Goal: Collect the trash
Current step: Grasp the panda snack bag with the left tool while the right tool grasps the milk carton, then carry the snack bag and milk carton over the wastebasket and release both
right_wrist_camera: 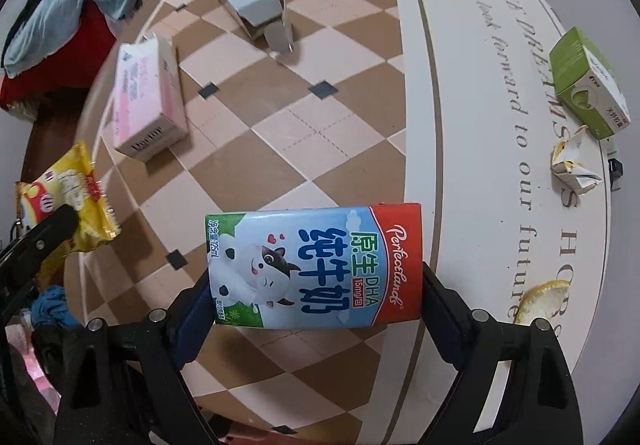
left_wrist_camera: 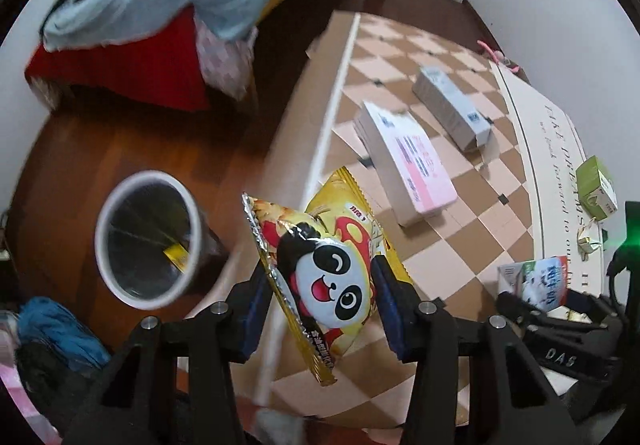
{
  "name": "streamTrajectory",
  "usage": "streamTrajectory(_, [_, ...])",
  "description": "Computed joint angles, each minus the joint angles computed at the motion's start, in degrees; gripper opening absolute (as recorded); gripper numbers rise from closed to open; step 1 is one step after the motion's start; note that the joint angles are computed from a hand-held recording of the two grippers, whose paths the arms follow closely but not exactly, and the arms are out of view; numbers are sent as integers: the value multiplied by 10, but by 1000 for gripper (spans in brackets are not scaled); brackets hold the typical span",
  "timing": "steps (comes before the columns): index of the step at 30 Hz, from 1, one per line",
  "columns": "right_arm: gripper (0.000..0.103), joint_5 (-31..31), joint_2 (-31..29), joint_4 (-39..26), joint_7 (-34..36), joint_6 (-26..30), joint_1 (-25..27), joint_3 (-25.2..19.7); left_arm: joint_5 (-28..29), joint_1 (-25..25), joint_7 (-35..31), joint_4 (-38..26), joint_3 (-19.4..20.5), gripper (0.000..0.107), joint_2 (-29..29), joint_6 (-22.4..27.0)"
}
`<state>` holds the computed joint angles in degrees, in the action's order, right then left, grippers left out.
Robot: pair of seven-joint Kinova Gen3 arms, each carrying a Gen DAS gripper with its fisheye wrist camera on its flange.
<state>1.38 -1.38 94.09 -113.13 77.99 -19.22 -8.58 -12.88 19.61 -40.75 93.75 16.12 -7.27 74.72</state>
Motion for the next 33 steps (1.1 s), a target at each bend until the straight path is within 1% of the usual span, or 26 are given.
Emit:
streamTrajectory(2, [92, 2, -9, -5, -7, 1, -4, -5, -13, -3, -9, -3, -2, 45, -19, 10])
streamTrajectory(3, [92, 0, -23, -1, -1, 4, -4, 0, -16, -7, -14, -4, -2, 45, -25, 11])
streamTrajectory(8, [92, 10, -55, -22, -17, 3, -11, -24, -21, -40, -57, -18, -14, 45, -71, 27])
streamTrajectory(10, [92, 15, -54, -42, -38, -1, -24, -44, -17, -58, -82, -24, -27, 45, -91, 32])
streamTrajectory(12, [92, 22, -45, -76, -67, 4, -47, -69, -7, -75, -110, -28, -48, 45, -110, 37])
streamTrajectory(14, [92, 29, -28, -104, -79, 0, -67, -79, 1, -92, -141, -31, -75, 45, -129, 40])
streamTrajectory(16, [92, 41, -8, -128, -98, -10, -96, -93, 11, -108, -178, -30, -110, 45, -145, 40])
streamTrajectory(18, [92, 55, 20, -164, -111, -15, -129, -103, 22, -123, -217, -24, -156, 45, -158, 36])
streamTrajectory(19, [92, 61, 34, -179, -116, -16, -146, -104, 28, -121, -233, -22, -177, 45, -161, 36])
streamTrajectory(23, [92, 89, 114, -250, -136, -13, -218, -106, 96, -172, -326, 7, -283, 45, -156, 23])
streamTrajectory(24, [92, 91, 137, -267, -139, -13, -232, -107, 111, -191, -349, 23, -310, 45, -145, 10])
streamTrajectory(25, [92, 96, 155, -280, -145, -12, -240, -113, 128, -199, -373, 31, -336, 45, -133, 6])
streamTrajectory(26, [92, 96, 178, -296, -146, -10, -255, -108, 140, -209, -396, 41, -363, 45, -117, -3])
streamTrajectory(27, [92, 87, 205, -310, -139, -17, -275, -93, 146, -208, -413, 49, -387, 45, -104, -9])
streamTrajectory(28, [92, 85, 228, -325, -139, -15, -288, -89, 153, -206, -431, 58, -413, 45, -87, -16])
streamTrajectory(30, [92, 77, 273, -352, -131, -11, -306, -76, 169, -206, -464, 74, -454, 45, -54, -35])
streamTrajectory(31, [92, 71, 293, -364, -129, -8, -310, -74, 185, -216, -488, 81, -469, 45, -32, -39])
streamTrajectory(32, [92, 64, 320, -377, -121, -11, -323, -62, 202, -229, -509, 86, -477, 45, -13, -41])
streamTrajectory(33, [92, 64, 340, -394, -117, -4, -328, -60, 220, -231, -532, 91, -497, 45, 5, -42])
